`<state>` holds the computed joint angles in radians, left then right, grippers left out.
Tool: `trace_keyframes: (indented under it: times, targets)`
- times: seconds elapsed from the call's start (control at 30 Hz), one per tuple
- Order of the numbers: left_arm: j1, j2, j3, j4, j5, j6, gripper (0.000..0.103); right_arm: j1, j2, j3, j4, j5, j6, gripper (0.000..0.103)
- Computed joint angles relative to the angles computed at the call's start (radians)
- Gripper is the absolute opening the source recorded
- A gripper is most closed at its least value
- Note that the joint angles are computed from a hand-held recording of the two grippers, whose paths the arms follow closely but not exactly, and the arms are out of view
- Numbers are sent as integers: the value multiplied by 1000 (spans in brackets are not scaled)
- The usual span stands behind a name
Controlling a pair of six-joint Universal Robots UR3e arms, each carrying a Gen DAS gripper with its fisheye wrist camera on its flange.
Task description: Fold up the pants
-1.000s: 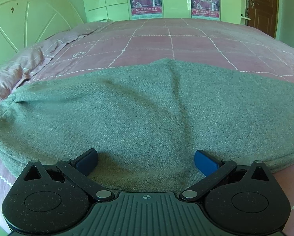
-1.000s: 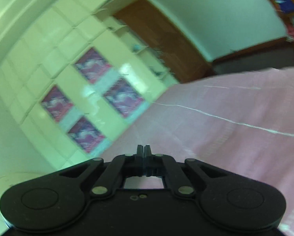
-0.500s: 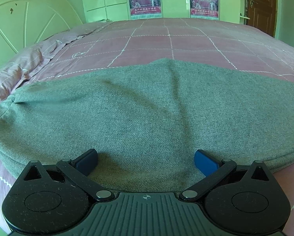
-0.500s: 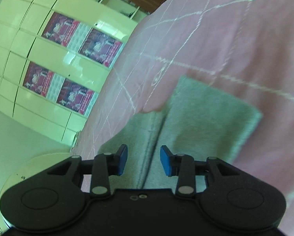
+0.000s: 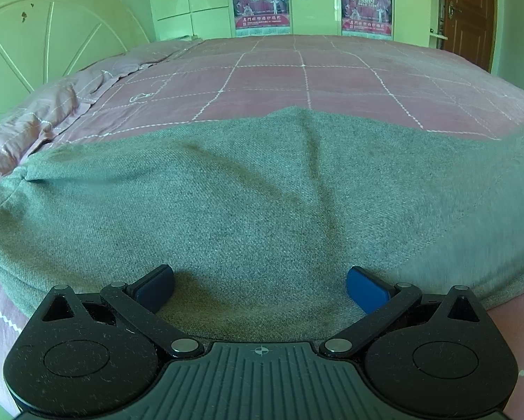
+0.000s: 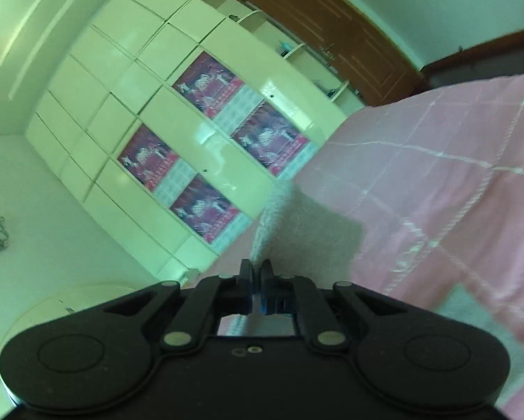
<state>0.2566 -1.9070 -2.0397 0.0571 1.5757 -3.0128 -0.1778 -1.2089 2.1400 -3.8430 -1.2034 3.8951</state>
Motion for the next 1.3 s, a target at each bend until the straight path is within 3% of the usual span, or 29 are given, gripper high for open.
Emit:
trace_keyframes:
  times: [0.1,0.17,0.2,0.47,0.7,0.77,0.87,0.97,1.1,1.2,1.3]
  targets:
    - [0,-5,-16,33,1,5,103,-85,80,184,29,21,50,0]
    - [5,2,-15,18,-8,12,103,-133,166,281,-160,82,108,0]
    - [10,7,-14,9,-15,17,103,-120,180,293,-200,64,114,0]
    - [16,12,10,-36,-26,22,103,-79,184,241,-153,24,140,0]
    - [46,27,11,-68,-76,62,103,-81,91,285,-147,30,137,0]
    - [43,23,11,-60,-71,59,103,-92,116,271,-62,40,125,0]
    - [47,28,9,-66,-76,63,103,-152,189,323,-198,141,167,0]
    - [48,37,5,-76,-81,67,103,-161,174,437,-367,77,178,5]
    - [39,26,-6,-39,-67,60,103,-262,233,468,-489,168,245,8]
    - [38,32,-12,-40,-66,59,103,-202,178,377,-273,118,249,13]
    - [42,38,-8,-56,-71,63,103,-127,190,300,-192,20,304,14]
